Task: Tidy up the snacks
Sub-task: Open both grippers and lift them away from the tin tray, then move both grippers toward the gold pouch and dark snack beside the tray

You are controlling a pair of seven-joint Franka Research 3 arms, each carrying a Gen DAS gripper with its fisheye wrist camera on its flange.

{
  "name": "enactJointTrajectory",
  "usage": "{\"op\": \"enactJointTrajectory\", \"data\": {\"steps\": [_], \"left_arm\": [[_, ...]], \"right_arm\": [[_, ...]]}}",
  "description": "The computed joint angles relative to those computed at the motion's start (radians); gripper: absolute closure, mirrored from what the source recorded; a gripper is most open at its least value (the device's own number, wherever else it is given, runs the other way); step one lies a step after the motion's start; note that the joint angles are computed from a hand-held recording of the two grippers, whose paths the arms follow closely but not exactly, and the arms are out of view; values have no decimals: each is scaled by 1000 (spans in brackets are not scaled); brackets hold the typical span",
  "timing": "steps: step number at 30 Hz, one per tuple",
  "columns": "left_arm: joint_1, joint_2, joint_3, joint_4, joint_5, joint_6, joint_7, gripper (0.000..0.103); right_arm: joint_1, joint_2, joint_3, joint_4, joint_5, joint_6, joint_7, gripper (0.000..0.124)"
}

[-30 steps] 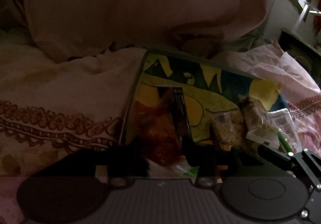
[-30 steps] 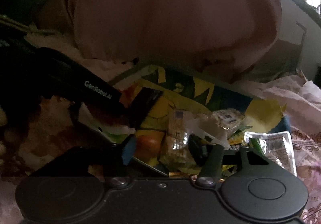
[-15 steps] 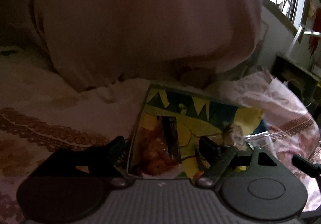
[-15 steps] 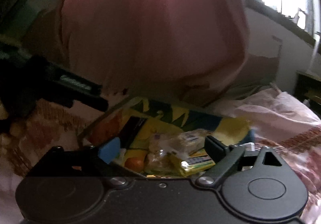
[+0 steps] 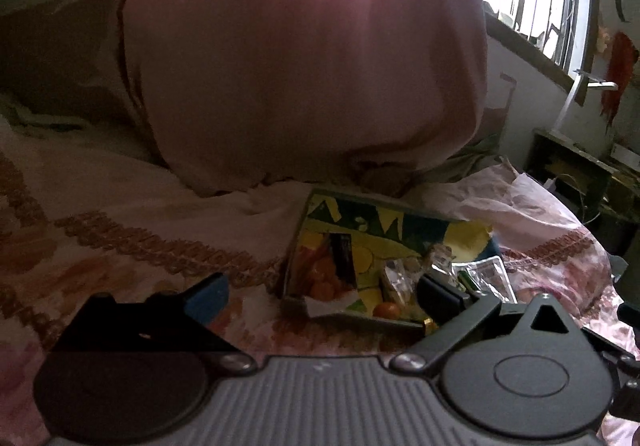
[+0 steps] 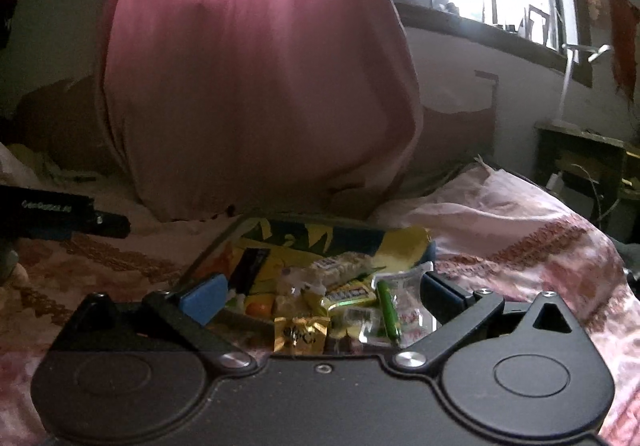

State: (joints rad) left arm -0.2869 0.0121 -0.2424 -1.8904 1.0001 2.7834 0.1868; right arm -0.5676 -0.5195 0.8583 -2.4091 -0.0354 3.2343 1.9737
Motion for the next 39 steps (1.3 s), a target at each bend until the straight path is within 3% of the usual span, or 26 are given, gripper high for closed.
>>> {"op": "enactJointTrajectory", "data": {"steps": [7, 14, 25, 39], "left_arm": [[26, -174, -45, -188, 25, 6, -89, 0], [61, -323, -111, -357, -19, 0, -103, 0], [106, -461, -190, -499, -97, 18, -133, 0], [81, -481, -260, -519, -98, -21, -46, 0]], "right_arm": [[251, -137, -177, -143, 32, -63, 7, 22], [415, -258, -264, -254, 42, -162, 69, 22], [505, -386, -297, -354, -10, -268, 183, 22], [546, -377, -294, -354, -121, -311, 224, 22]]}}
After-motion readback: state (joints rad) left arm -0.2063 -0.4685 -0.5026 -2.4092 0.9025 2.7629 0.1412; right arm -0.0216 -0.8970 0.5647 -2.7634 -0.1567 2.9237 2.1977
